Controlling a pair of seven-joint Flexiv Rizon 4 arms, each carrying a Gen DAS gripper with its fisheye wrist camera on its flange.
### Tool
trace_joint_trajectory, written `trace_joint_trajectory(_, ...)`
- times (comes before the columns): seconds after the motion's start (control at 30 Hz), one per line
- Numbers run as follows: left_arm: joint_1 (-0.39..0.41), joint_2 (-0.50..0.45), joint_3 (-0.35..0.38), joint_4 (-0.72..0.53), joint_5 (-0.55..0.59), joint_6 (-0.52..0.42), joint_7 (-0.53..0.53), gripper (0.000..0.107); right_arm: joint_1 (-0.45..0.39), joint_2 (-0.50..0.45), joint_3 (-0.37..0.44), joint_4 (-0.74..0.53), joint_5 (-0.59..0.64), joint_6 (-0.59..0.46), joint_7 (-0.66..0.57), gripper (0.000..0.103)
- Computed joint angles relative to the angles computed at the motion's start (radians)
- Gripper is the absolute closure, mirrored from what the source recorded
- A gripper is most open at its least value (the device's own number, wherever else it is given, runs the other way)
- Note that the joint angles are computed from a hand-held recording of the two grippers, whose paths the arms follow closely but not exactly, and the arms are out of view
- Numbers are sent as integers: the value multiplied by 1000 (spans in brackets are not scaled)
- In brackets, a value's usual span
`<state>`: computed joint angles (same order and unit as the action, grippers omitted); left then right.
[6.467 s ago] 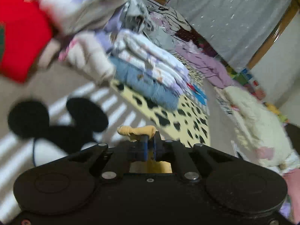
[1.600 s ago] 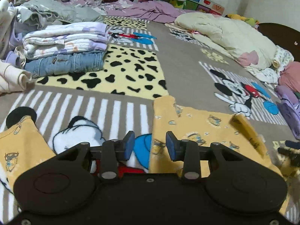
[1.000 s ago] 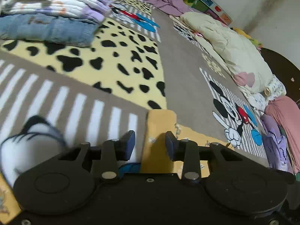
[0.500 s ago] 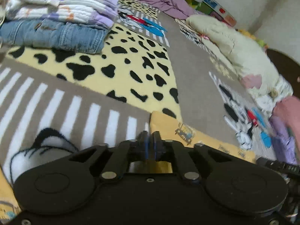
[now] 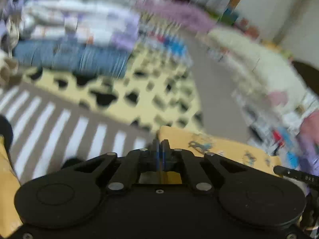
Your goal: Fold clothes
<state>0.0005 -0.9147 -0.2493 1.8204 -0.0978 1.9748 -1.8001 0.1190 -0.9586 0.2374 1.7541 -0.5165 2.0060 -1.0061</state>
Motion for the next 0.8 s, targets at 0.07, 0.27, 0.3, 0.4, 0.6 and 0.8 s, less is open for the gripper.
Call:
trace_joint_trajectory(0.07,-62,17,67,7,-39,-3,8,96,16,-6,-13,-39,-9,-94,5,96)
trace_joint_trajectory(0.27,-158,101,155,137,-106,130,-13,70,93,78,-105,39,132,-34,-49,66)
trace_joint_trajectory(0.3,-161,119,153,168,-101,158,-18,70,94,106,-116,86,163,13,-61,66)
trace_joint_trajectory(0.4,-165,169,134,267,-73,245,-46,70,42,179,-111,210,220,114,-64,66)
trace_joint_trajectory(0.6,-216,214,87,395,1,385,-106,70,-31,307,-134,488,351,334,-54,60)
trace_joint_trajectory(0.8,-415,208,99,409,-51,367,7,70,-79,291,-135,623,409,465,11,58)
